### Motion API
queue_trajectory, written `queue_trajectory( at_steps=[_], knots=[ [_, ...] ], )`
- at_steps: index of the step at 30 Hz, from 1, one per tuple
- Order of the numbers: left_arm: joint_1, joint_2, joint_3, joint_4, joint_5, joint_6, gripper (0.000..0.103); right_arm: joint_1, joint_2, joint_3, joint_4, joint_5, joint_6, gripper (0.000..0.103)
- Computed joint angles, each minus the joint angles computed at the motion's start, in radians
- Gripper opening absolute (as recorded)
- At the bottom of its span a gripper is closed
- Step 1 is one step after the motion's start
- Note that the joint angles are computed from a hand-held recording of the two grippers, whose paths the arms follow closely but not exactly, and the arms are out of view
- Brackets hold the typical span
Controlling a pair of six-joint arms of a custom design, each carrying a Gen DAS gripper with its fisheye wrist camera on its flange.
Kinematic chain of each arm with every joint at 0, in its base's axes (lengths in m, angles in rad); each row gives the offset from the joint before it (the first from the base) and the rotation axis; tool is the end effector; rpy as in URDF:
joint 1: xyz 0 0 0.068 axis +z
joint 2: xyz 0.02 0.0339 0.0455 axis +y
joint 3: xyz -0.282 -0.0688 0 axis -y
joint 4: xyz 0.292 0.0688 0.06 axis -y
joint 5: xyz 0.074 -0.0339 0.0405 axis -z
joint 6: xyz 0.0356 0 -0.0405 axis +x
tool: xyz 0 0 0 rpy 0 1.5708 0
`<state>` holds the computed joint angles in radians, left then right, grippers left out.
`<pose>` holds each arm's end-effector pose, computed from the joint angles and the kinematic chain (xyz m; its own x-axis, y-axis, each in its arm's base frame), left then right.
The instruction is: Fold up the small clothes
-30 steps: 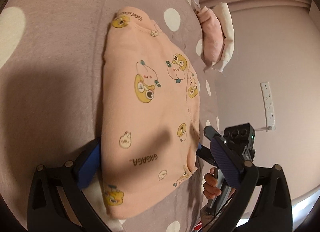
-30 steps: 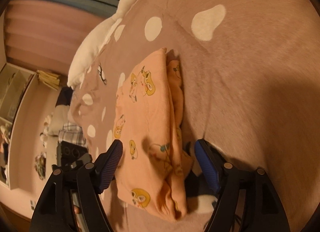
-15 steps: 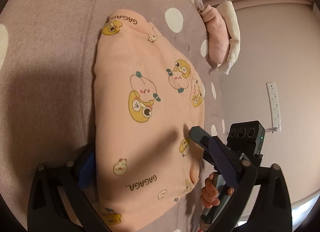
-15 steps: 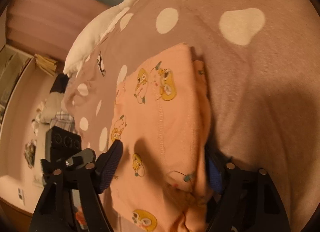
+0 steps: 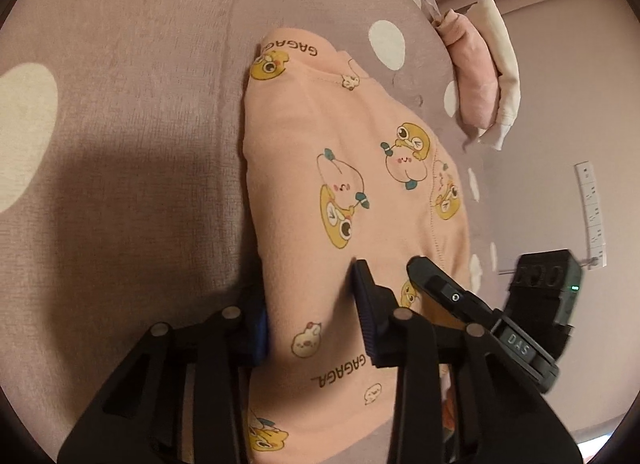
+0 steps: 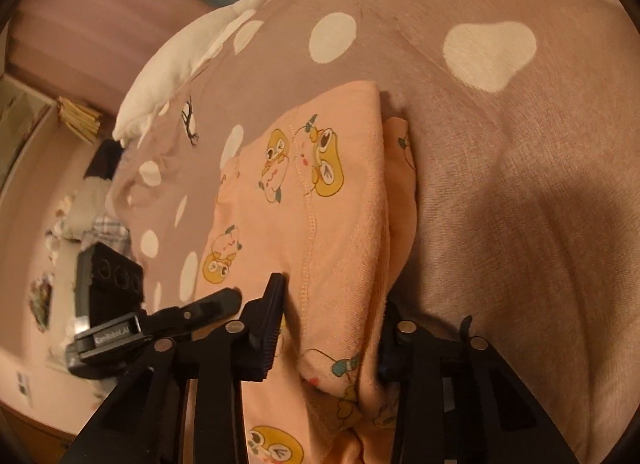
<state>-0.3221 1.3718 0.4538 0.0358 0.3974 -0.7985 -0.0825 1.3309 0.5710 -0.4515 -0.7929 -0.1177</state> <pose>0.2396 -0.0945 0.1119 -0.8873 -0.4002 -0.2293 -0.1582 0.7311 -0.6637 0.2421 0.0054 0.1371 -0.9039 -0.0079 -0.4276 -0.3001 0.7241 0.6210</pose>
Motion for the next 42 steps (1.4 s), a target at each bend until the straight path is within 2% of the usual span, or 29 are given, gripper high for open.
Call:
queue_trajectory(
  at_steps=[7, 12, 16, 22, 33, 42],
  knots=[
    [-0.068, -0.056, 0.013, -0.073, -0.127, 0.027, 0.026, 0.07, -0.164, -0.062, 0.041, 0.116, 0.022, 0.026],
    [-0.111, -0.124, 0.007, -0.115, -0.185, 0.038, 0.024, 0.084, -0.267, -0.092, 0.033, 0.112, 0.014, 0.025],
    [-0.155, -0.223, -0.015, -0.177, -0.246, 0.036, 0.023, 0.1, -0.363, -0.114, -0.004, 0.117, 0.01, 0.025],
    [-0.232, -0.388, -0.054, -0.286, -0.311, -0.004, 0.023, 0.102, -0.545, -0.141, -0.135, 0.105, -0.029, 0.025],
    [-0.511, -0.682, -0.076, -0.571, -0.545, -0.173, 0.023, 0.097, -0.879, -0.176, -0.421, 0.058, -0.058, 0.025],
    [-0.835, -0.807, -0.058, -0.787, -0.79, -0.424, 0.023, 0.09, -1.129, -0.18, -0.652, 0.03, -0.079, 0.025]
  ],
)
